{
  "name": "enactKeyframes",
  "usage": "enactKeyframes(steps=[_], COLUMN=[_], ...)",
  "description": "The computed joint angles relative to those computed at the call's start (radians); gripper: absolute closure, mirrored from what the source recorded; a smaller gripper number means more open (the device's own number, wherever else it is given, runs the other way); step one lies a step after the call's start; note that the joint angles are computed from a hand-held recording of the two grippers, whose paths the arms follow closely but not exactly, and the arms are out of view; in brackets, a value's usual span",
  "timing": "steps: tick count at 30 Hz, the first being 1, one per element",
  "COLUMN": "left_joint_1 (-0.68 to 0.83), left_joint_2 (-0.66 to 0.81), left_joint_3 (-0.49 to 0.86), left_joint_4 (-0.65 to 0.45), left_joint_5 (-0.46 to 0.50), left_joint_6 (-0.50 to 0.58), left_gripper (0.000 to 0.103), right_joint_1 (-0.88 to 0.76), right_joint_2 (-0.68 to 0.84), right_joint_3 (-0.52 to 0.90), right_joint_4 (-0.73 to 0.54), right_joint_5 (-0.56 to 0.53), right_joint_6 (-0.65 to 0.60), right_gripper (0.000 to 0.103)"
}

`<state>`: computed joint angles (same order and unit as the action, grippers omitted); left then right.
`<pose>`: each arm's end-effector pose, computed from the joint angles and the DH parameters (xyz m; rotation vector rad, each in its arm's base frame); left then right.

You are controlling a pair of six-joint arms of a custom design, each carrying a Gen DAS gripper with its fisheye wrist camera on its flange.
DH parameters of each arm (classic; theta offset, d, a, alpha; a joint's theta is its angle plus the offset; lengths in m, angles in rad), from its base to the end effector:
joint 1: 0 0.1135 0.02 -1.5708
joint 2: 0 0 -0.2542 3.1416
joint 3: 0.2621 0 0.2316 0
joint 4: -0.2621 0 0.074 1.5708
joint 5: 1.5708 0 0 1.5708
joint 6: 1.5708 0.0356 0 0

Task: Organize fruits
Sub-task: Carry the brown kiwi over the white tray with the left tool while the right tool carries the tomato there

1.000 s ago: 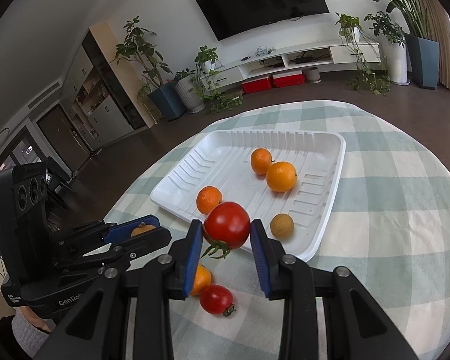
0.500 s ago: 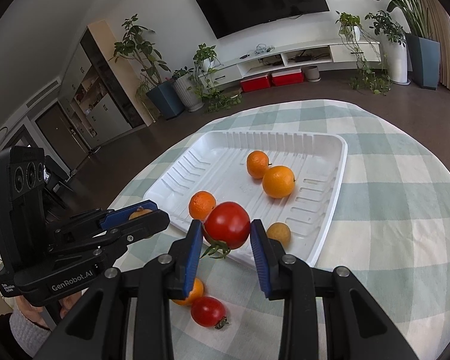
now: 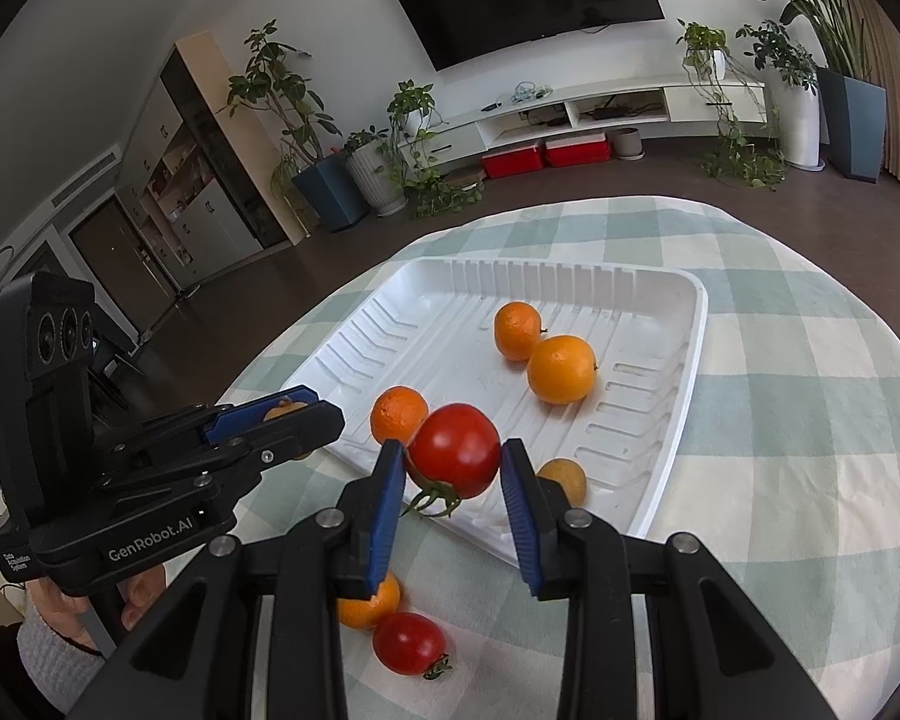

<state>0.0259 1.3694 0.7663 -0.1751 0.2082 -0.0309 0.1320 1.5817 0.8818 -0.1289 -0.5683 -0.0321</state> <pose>0.2650 -0.0005 0.2087 0.0358 2.3408 -0.2468 0.2977 0.0588 0.1928 -0.4557 2.3051 0.7263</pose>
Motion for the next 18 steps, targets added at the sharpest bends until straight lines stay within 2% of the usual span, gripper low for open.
enactKeyframes(steps=[18], left_joint_1=[0.058], left_joint_2=[0.102], left_joint_3=[0.041], left_joint_4=[0.049], left_joint_5=[0.016], left_joint_6=[-0.007], left_gripper=[0.078], right_joint_1=[0.023], right_joint_2=[0.043], right_joint_3=[0.026], right_joint_4=[0.006], right_joint_5=[0.024], right_joint_6=[-0.01], right_gripper=[0.067])
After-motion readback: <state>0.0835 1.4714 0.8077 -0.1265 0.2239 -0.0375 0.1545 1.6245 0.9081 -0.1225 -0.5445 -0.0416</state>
